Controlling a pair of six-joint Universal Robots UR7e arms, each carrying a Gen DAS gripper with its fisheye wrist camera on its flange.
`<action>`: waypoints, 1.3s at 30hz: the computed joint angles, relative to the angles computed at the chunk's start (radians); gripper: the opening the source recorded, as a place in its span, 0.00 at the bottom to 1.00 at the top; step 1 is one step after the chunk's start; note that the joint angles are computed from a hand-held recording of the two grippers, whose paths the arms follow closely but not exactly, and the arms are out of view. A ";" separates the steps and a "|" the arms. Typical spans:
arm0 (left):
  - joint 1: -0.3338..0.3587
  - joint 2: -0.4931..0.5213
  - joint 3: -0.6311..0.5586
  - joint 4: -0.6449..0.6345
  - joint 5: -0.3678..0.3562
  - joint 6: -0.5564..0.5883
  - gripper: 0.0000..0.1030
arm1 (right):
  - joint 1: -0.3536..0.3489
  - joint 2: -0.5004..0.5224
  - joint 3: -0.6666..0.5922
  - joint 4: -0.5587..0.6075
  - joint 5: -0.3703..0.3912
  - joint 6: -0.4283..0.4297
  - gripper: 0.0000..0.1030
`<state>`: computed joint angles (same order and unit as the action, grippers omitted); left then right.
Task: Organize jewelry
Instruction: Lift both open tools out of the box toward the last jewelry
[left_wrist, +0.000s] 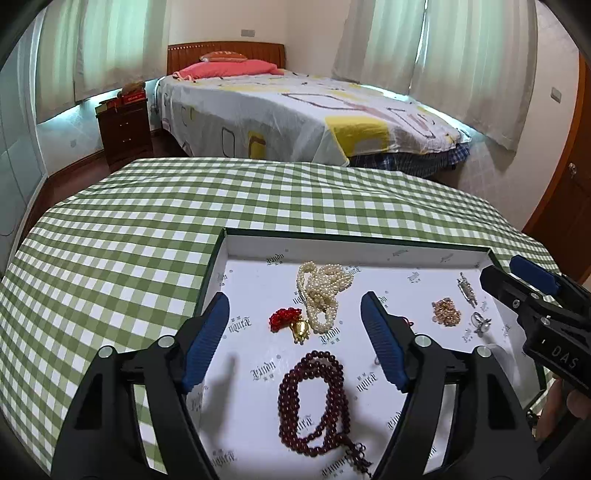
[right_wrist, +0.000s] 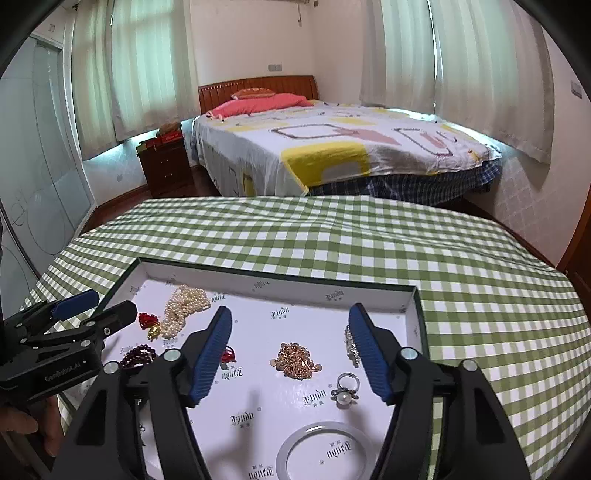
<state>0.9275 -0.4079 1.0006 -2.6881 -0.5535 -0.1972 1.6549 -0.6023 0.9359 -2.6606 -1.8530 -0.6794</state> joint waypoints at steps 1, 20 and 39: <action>-0.004 -0.005 0.010 -0.008 0.005 0.000 0.73 | 0.001 -0.008 0.011 -0.008 0.002 -0.003 0.66; -0.090 -0.110 0.228 -0.142 0.076 -0.044 0.80 | -0.009 -0.195 0.265 -0.183 0.009 -0.016 0.72; -0.137 -0.178 0.442 -0.161 0.065 -0.164 0.81 | -0.071 -0.344 0.526 -0.319 -0.049 -0.007 0.61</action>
